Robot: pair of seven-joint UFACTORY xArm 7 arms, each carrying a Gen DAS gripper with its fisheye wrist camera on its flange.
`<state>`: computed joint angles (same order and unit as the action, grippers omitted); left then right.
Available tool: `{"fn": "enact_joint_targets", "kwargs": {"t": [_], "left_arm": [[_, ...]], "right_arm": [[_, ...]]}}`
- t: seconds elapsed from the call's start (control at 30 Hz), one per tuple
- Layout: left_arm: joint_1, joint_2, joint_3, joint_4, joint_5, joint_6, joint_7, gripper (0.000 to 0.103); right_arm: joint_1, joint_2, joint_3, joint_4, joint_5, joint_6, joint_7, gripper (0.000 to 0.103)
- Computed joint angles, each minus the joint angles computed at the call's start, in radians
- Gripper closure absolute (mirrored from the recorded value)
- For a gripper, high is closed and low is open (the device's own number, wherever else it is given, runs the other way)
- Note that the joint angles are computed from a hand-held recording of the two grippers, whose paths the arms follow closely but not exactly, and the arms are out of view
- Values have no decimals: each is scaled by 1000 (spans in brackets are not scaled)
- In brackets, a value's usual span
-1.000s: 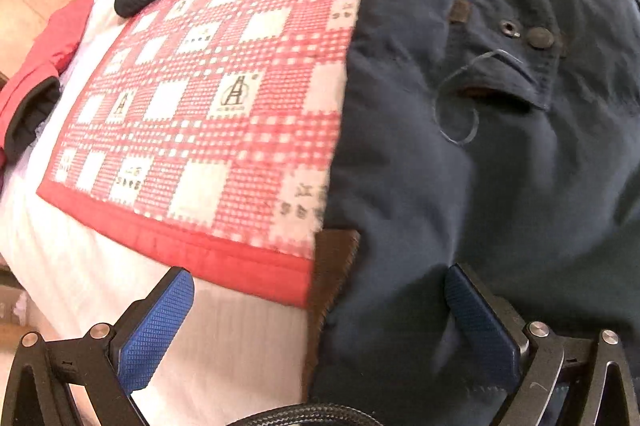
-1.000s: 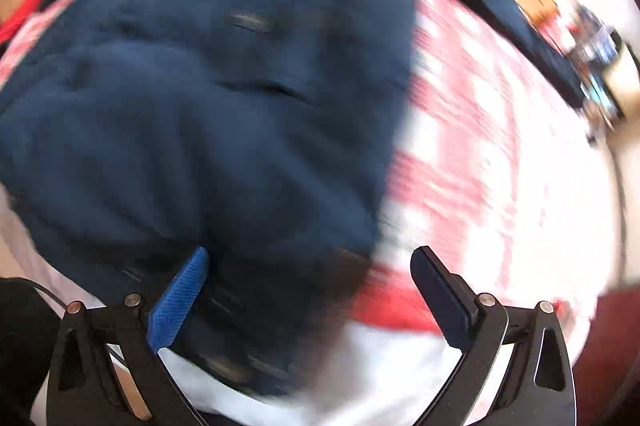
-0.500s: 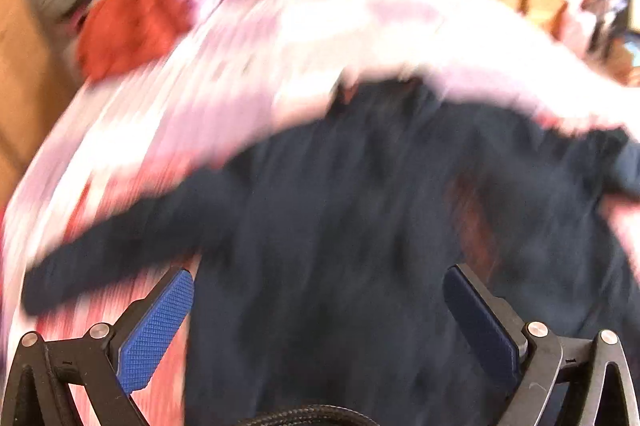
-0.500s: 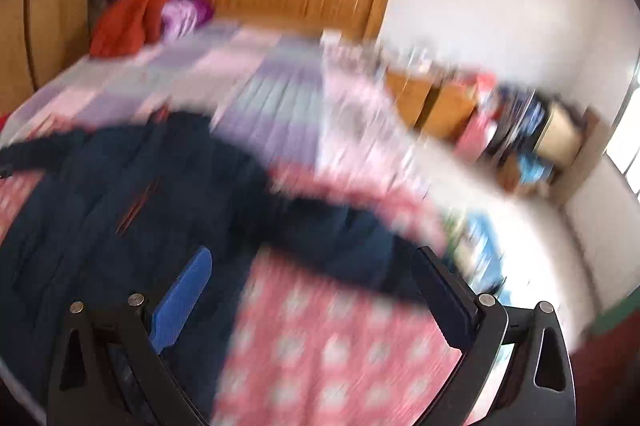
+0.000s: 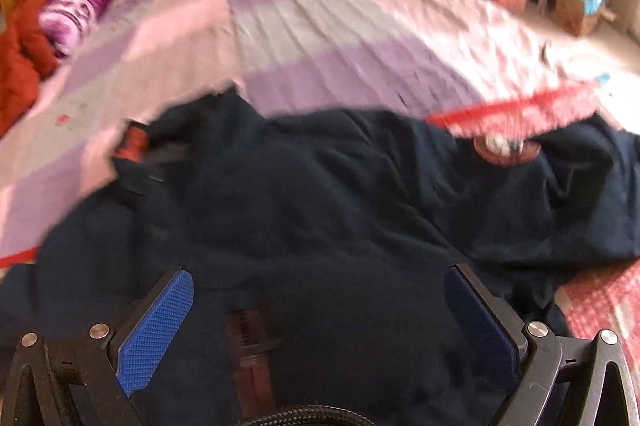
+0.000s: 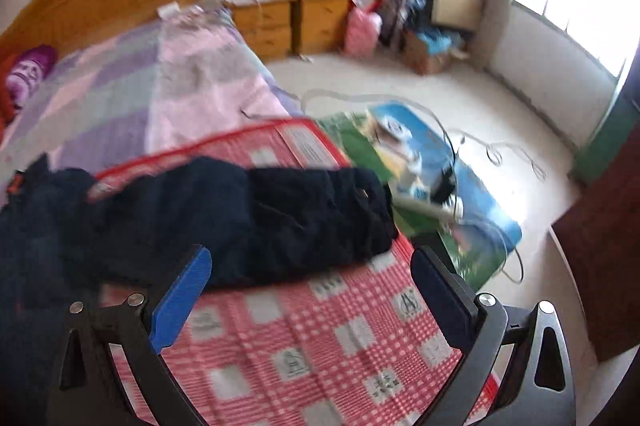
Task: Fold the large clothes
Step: 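Grasp the buttoned sleeve cuff with the right tool, then carry the sleeve across the jacket body with the right tool and release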
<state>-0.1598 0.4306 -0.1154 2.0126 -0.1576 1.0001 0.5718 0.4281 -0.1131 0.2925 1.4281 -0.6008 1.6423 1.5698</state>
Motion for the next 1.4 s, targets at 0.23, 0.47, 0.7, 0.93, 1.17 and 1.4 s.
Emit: {"fn": "enact_joint_targets", "kwargs": {"t": [0.23, 0.47, 0.7, 0.93, 1.17, 1.4], "left_arm": [[-150, 161, 53, 69, 162, -36, -248, 0], [-134, 71, 39, -184, 192, -251, -334, 0], [-121, 50, 23, -219, 193, -264, -340, 0], [-127, 56, 27, -227, 216, -295, -354, 0], [-153, 40, 45, -242, 272, -316, -385, 0], [-174, 17, 46, -260, 306, -348, -405, 0]], "right_arm": [[-90, -137, -59, -350, 127, -262, 98, 1], [-180, -311, -58, -584, 198, -346, 160, 1], [-272, -365, -87, -704, 213, -661, 89, 1], [-377, -334, -70, -729, 239, -779, 211, 24], [-419, -489, 3, -759, 137, -783, 222, 70], [-412, -548, 82, -702, 136, -609, 182, 73]]}}
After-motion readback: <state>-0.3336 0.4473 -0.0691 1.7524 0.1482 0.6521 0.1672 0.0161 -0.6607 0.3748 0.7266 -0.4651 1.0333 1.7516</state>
